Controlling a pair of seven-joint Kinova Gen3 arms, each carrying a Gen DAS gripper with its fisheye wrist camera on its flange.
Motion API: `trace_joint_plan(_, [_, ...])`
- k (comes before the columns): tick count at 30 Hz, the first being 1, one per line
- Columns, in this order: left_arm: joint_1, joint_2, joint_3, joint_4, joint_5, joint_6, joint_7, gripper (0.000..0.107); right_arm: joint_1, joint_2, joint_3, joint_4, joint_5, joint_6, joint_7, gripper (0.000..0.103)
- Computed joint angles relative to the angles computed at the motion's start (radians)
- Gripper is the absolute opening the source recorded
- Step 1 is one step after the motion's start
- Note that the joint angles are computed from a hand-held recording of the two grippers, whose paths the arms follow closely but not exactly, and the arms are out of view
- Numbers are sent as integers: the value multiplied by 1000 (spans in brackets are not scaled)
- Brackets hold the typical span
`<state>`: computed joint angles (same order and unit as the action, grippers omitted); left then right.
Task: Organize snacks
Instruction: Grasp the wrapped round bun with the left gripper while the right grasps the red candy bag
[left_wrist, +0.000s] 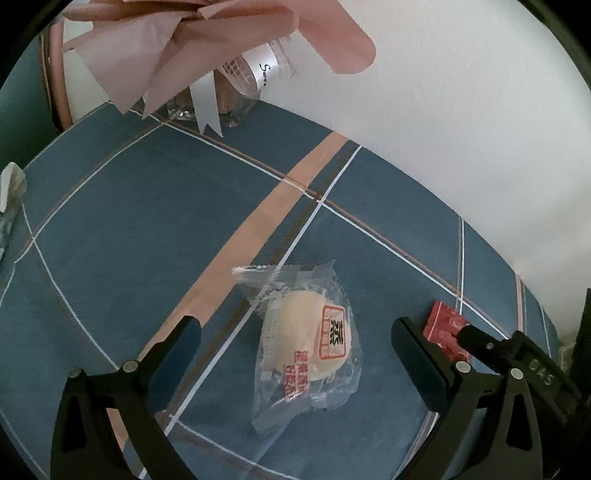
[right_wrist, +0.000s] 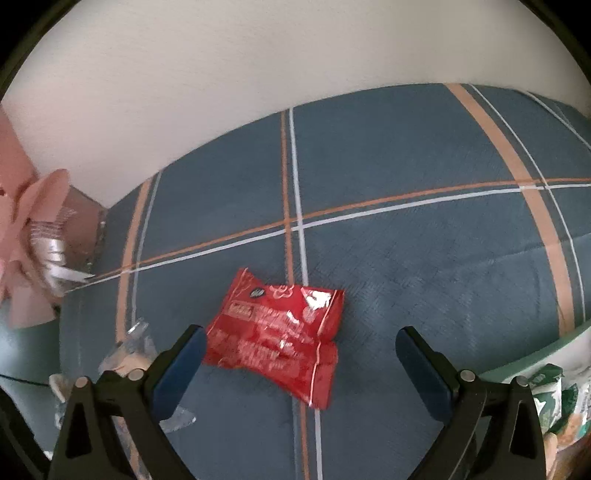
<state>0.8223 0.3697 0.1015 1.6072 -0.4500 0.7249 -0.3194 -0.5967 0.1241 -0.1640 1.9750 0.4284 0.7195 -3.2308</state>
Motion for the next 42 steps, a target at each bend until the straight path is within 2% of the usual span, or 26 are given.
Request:
trace_joint_plan(5, [-2,31,3,-15,13,-14,-15,101,-13,43,11,-28,17,11,-13,96])
trace_joint_plan(11, [20,48,-14,-29,12,-4,-11,88,-23,76,29,-65,16,10,14,87])
trace_joint_plan(13, [22,43,-17,-21,14,-9,-5,78,-27,68,34,-57,14,4,18,82])
trace_joint_plan(15, [26,42,-19,-22,11,-1,1,62,-31,63,34,-48,15,-16,9,77])
trace_joint_plan(17, [26,39,-18,-17,11,-4,4,58,-33,60,36,-41,19,-32,4,71])
trace_joint_plan(28, [18,19,-7,6,21,-20,21,52,-65,70,32,-56,41,-10,-17,66])
trace_joint_plan(31, [14,17,-4,2,28,-18,19,52,-60,39,26,-32,39,-14,-18,60])
trace_joint_plan(42, [9,-11,20,-11,51,16,13,52,-33,-36,-15,31,1,-35,-35,53])
